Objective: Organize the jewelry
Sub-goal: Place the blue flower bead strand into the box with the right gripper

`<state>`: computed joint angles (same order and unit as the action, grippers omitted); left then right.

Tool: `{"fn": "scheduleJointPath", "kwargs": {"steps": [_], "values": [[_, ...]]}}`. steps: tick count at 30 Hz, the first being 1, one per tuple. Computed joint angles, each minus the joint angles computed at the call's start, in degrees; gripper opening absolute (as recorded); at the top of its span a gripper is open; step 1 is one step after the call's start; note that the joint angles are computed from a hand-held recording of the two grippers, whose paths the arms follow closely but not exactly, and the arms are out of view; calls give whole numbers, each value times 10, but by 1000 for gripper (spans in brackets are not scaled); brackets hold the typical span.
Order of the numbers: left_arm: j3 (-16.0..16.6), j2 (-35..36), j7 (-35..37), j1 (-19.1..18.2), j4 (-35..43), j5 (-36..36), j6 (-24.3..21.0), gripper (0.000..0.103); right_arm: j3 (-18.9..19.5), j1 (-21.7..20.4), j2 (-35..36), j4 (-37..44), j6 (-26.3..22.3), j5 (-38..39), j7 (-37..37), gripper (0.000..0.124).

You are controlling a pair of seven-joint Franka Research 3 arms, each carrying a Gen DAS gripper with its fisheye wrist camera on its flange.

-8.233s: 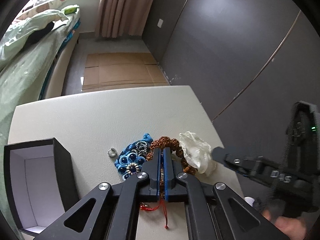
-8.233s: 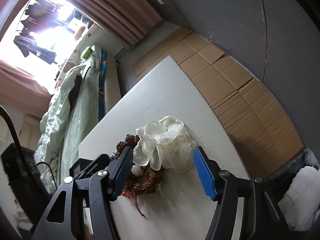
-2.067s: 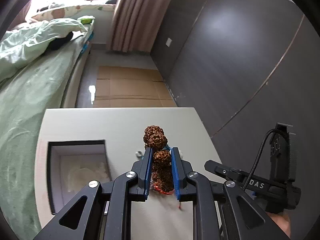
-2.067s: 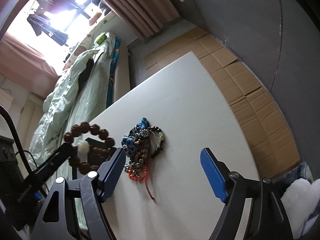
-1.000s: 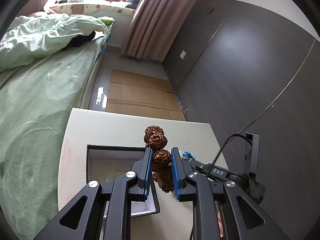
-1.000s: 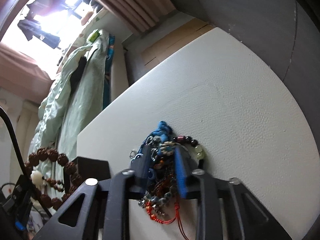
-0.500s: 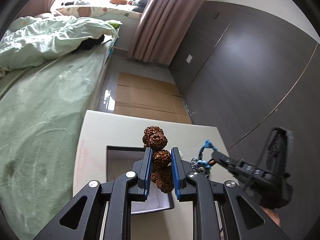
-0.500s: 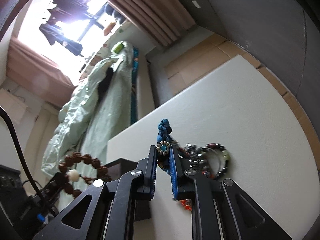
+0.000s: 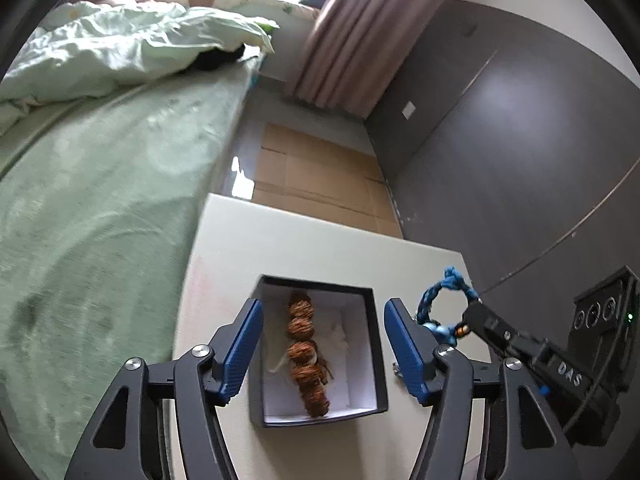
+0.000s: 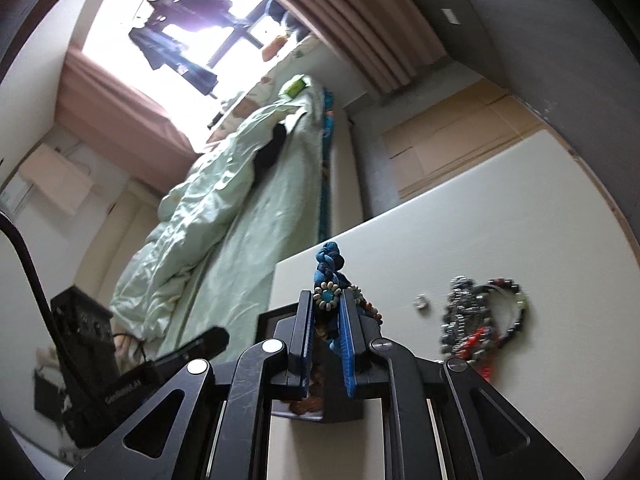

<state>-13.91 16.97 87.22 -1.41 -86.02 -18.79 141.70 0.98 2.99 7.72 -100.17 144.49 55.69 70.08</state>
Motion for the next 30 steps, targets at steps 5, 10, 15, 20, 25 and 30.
{"fn": "scheduleJointPath", "kwargs": {"steps": [5,10,15,20,25,30], "values": [[6,1,-15,0,1,12,-3,65,8,8,1,5,-9,5,-29,14],[6,-1,-19,3,-1,14,2,65,13,17,6,10,-20,-2,-41,14],[7,0,-24,4,-2,18,1,65,13,25,20,29,-33,-41,-15,27],[7,-1,-28,1,-3,25,3,65,11,19,12,19,-24,-43,-2,64],[3,2,-23,-1,1,26,1,65,-1,10,-6,0,-23,-56,14,64],[0,7,-20,-5,7,27,-2,65,-13,1,-25,-21,-30,-61,21,64]]}}
